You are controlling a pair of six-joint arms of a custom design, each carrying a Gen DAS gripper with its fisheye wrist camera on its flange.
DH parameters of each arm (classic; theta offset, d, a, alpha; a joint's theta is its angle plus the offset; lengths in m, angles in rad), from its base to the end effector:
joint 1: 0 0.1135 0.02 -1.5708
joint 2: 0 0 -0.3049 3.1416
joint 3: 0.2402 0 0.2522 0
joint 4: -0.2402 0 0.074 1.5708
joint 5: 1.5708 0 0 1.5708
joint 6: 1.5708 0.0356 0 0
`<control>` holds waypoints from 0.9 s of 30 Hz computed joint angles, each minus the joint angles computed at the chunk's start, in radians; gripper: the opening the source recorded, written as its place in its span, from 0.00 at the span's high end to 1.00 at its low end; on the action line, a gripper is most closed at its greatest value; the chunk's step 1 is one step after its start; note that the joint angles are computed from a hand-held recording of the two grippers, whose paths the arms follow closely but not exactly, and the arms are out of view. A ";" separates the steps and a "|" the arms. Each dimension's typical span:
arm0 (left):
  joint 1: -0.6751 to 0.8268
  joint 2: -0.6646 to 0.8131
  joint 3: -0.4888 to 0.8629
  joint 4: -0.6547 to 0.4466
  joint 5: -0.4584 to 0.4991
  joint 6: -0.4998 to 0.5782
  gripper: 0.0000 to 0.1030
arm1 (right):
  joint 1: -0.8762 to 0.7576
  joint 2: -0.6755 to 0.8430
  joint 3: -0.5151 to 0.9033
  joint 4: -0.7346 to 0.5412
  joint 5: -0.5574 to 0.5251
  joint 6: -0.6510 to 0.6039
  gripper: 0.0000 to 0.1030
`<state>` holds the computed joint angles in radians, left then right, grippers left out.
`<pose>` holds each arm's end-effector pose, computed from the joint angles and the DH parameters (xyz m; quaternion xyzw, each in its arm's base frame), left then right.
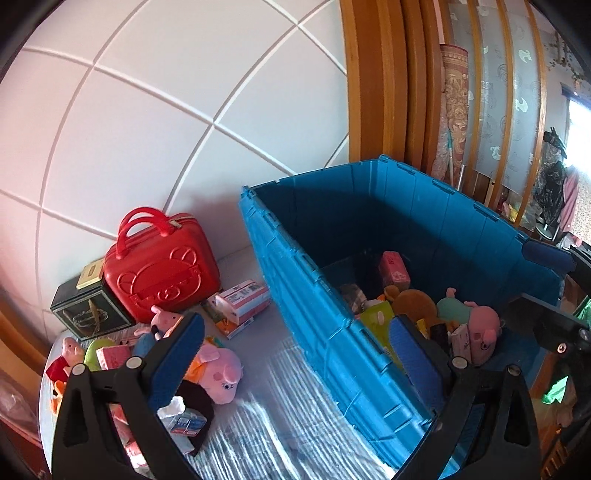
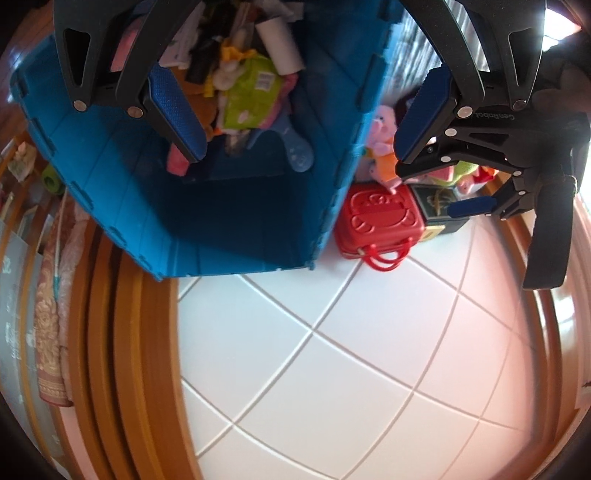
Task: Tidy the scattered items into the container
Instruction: 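Withdraw both grippers from the crate back over the table, then grasp the clear floss box with the right gripper while the left grasps a pink tissue pack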
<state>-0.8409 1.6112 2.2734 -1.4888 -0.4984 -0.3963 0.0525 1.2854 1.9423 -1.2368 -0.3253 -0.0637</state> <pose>0.1860 -0.1824 0.5386 0.1116 0.9003 -0.0171 0.4203 0.1808 0.0209 0.5441 -0.1273 0.8622 0.1398 0.4699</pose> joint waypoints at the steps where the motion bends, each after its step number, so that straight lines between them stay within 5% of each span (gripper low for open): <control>1: 0.015 -0.046 -0.062 0.012 0.005 -0.001 0.02 | 0.052 -0.001 0.000 0.002 0.032 0.021 0.00; 8: 0.186 -0.321 -0.417 0.076 0.086 0.051 0.02 | 0.441 0.019 -0.015 0.037 0.278 0.159 0.00; 13: 0.410 -0.490 -0.655 0.126 0.206 0.186 0.02 | 0.659 0.054 -0.036 0.058 0.415 0.246 0.00; 23: 1.081 -0.665 -1.029 0.269 0.602 0.760 0.02 | 0.881 0.134 -0.176 0.128 0.539 0.377 0.00; 27: 1.237 -0.655 -1.150 0.348 0.713 0.970 0.04 | 0.915 0.166 -0.280 0.190 0.541 0.430 0.00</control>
<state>0.3966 0.9563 1.1231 -1.1405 0.2146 0.5737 0.9673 1.4513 1.6620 -1.0470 0.2155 0.3665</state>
